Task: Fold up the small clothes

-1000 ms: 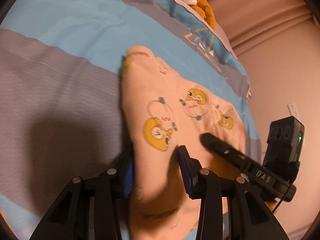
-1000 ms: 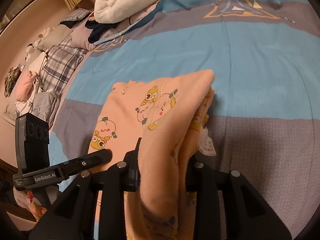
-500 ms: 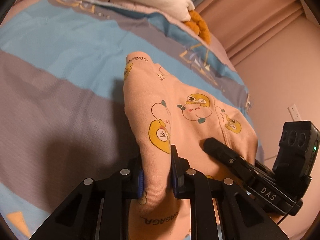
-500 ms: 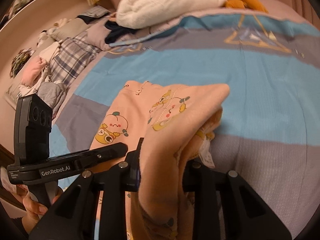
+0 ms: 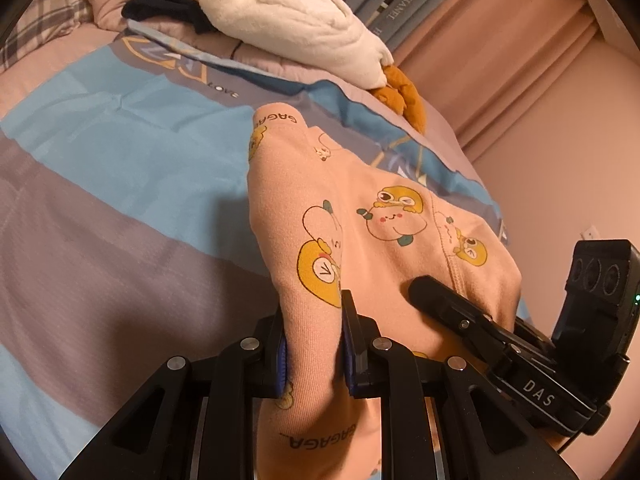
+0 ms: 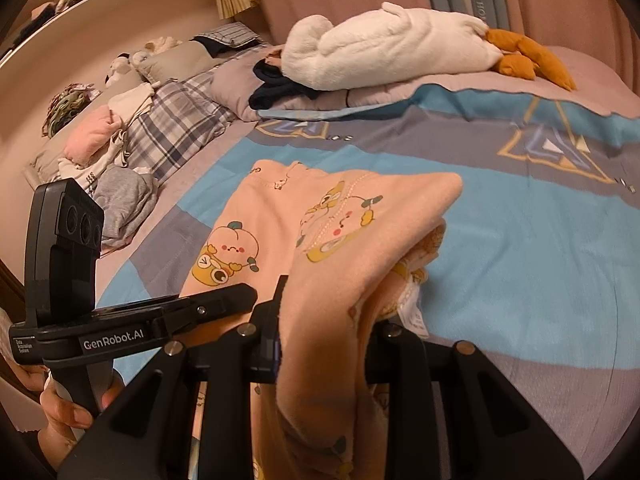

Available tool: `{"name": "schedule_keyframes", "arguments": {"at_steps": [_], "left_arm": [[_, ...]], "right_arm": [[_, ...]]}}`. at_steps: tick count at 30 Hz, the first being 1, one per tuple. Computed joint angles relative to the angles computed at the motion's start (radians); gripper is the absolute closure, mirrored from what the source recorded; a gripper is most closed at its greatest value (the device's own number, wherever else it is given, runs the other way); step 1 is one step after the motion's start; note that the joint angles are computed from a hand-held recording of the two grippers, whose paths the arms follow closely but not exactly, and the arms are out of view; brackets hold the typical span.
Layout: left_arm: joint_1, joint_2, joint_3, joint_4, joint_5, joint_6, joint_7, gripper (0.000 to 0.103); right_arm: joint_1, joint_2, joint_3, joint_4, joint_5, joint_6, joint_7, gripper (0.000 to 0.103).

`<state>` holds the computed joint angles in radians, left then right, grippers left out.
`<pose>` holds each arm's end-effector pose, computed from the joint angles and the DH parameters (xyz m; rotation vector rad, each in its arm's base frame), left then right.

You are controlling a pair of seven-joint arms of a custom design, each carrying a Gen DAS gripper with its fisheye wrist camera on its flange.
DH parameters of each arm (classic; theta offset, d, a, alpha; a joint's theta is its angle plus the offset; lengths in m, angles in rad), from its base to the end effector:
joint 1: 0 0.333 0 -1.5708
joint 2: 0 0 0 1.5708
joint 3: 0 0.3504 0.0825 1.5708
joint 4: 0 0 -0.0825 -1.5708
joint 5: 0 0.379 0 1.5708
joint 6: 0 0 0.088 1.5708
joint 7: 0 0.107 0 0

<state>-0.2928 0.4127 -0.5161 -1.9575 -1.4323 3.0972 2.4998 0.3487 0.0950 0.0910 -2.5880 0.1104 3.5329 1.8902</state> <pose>0.5080 -0.3729 0.3488 1.7541 -2.1489 1.2373 0.4538 0.1980 0.3659 -1.6411 1.6494 -0.4015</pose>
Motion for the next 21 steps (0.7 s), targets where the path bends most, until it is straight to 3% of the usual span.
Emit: {"name": "schedule_keyframes", "arguments": {"at_steps": [9, 21], "left_arm": [[0.010, 0.014, -0.003, 0.018, 0.019, 0.026, -0.003, 0.084], [0.066, 0.064, -0.046, 0.029, 0.228, 0.054, -0.156, 0.084]], "right_arm": [[0.038, 0.025, -0.013, 0.059, 0.062, -0.024, -0.078, 0.076], [0.052, 0.073, -0.030, 0.123, 0.089, -0.046, -0.119, 0.076]]}}
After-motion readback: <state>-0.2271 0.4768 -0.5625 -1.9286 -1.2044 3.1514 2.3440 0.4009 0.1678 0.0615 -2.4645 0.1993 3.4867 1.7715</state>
